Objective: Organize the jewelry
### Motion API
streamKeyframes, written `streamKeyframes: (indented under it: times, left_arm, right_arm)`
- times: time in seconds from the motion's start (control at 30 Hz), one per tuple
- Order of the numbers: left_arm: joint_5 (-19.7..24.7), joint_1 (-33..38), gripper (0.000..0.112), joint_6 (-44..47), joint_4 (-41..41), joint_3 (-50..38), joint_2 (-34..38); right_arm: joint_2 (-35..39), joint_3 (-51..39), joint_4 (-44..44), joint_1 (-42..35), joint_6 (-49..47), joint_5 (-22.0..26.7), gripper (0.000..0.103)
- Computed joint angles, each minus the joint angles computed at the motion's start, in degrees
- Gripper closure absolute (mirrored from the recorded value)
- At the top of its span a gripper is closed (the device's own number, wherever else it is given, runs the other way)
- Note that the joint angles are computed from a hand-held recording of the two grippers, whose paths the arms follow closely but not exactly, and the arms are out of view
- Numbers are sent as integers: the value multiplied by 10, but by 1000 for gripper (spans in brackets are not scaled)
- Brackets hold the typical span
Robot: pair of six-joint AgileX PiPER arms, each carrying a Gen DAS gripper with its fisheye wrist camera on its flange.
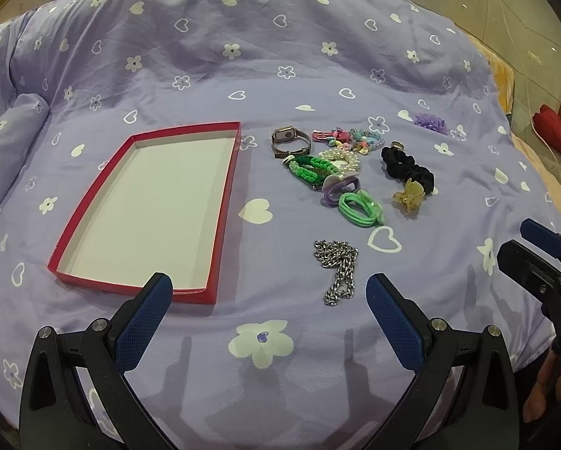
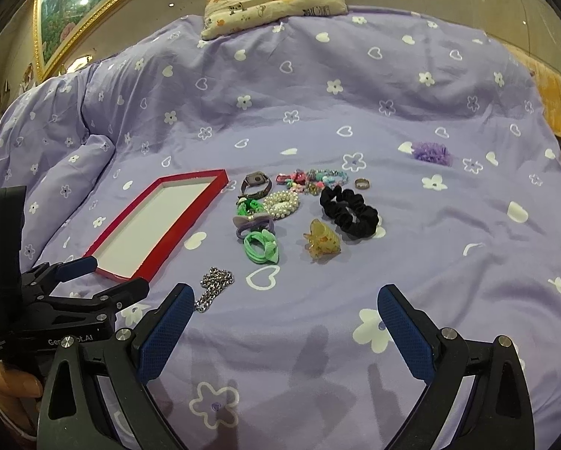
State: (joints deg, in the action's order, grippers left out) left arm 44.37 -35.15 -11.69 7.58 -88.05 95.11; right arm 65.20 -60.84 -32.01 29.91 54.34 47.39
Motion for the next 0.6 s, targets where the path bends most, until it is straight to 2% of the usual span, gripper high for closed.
streamKeyframes:
  times: [0.6]
  left_arm:
    - [-14, -6, 9, -18, 16, 11, -16]
  right_arm:
    - [-7, 8, -43, 26, 40, -4, 5]
